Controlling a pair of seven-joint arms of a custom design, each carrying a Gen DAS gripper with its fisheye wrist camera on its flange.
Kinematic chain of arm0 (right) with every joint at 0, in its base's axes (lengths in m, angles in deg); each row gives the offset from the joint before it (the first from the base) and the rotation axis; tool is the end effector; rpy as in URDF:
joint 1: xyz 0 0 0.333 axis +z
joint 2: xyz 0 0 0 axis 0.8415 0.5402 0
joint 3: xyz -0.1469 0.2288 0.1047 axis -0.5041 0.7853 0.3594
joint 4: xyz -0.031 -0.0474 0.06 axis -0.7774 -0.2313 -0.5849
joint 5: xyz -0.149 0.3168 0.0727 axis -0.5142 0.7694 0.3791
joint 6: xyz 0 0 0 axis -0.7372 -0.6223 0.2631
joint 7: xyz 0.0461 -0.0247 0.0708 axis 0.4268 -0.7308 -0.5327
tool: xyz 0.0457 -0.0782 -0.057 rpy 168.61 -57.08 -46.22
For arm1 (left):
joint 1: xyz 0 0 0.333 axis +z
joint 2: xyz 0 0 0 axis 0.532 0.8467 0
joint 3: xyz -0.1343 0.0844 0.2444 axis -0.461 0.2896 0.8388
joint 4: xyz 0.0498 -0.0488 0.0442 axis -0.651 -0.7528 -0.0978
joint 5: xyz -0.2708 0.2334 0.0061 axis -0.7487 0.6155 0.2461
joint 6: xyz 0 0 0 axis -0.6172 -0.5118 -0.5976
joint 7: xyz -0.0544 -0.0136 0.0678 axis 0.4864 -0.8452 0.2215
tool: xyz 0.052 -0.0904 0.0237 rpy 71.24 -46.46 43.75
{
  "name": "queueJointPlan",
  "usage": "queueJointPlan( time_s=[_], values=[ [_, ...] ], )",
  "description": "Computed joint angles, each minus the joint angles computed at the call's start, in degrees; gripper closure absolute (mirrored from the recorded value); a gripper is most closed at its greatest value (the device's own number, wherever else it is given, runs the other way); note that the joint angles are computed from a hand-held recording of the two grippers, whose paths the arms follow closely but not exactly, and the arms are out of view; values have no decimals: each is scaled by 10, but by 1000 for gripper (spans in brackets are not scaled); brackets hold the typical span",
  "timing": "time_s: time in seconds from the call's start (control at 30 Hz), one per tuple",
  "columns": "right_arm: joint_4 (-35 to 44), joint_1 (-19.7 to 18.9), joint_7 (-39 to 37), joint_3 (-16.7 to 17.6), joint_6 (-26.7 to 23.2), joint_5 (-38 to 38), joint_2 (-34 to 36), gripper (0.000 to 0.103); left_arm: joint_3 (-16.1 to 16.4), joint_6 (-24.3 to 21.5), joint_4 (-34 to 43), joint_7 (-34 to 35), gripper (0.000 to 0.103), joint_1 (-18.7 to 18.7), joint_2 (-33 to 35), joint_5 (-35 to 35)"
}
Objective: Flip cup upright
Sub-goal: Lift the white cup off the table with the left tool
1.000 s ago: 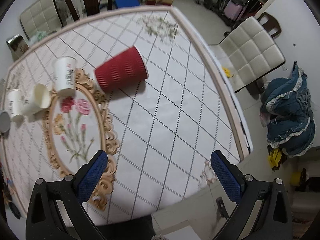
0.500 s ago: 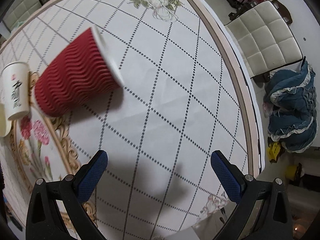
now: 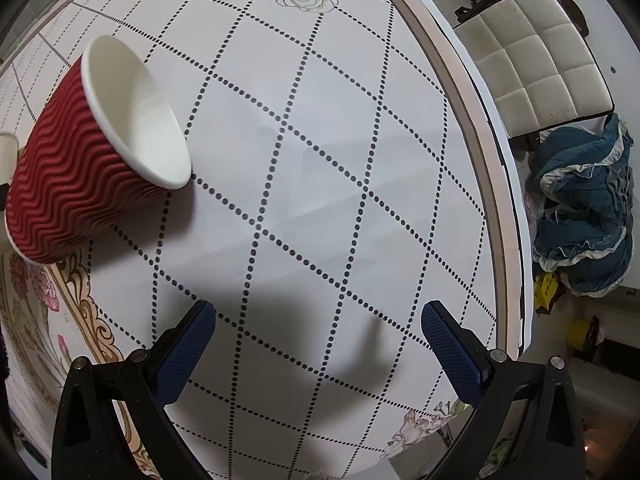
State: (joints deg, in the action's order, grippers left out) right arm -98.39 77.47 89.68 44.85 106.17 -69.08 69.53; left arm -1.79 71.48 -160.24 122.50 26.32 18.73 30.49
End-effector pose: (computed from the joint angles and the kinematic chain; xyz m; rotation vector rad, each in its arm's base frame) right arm 0.4784 0.2100 0.5296 2.3842 -1.7449 0.2498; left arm 0.4341 -0.1512 0.5329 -2.6956 1.5544 -0.0520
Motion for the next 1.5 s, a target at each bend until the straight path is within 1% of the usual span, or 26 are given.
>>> queueJointPlan(
  time_s=[0.13, 0.23, 0.47, 0.57, 0.63, 0.67, 0.7, 0.73, 0.8, 0.83, 0.93, 1.03, 1.2, 1.33, 1.5],
  values=[
    [-3, -2, -5, -1, 4, 0, -3, 0, -4, -2, -3, -1, 46, -1, -6, 15],
    [1, -2, -8, -1, 2, -1, -6, 0, -8, -11, 1, -8, 46, -3, -15, 20],
    [-9, 4, -2, 6, -1, -3, -40, 0, -19, -33, -14, -23, 46, -7, -82, 17],
    [-22, 9, 6, 11, -4, -2, -68, 0, -30, -50, -18, -38, 46, -9, -118, 13],
    [-32, 12, 12, 13, -8, 4, -89, 0, -33, -68, -14, -41, 46, -10, -140, 10],
    [-35, 15, 16, 16, -12, 6, -97, 0, -33, -77, -2, -40, 46, -7, -139, 11],
    [-43, 17, 17, 18, -14, 9, -110, 0, -34, -87, -9, -44, 46, -8, -159, 9],
    [-53, 20, 19, 20, -15, 13, -123, 0, -39, -92, -6, -49, 46, -7, -162, 8],
    [-64, 26, 20, 24, -18, 19, -140, 0, -39, -112, -29, -53, 46, -10, -207, 0],
    [-74, 29, 19, 24, -16, 28, -152, 0, -46, -125, -33, -62, 46, -11, -223, -6],
    [-106, 38, 23, 24, -12, 55, -186, 0, -47, -142, -58, -70, 46, -10, -266, -21],
    [-138, 47, 23, 27, -10, 71, -216, 0, -56, -163, -82, -84, 46, -12, -306, -40],
    [-178, 61, 28, 34, -9, 83, -249, 0, -66, -173, -135, -102, 46, -20, -355, -82],
    [-203, 69, 33, 36, -6, 85, -261, 0, -72, -162, -180, -109, 46, -32, -377, -117],
    [-227, 77, 39, 41, -6, 82, -275, 0, -80, -141, -219, -116, 46, -48, -380, -149]
  ],
)
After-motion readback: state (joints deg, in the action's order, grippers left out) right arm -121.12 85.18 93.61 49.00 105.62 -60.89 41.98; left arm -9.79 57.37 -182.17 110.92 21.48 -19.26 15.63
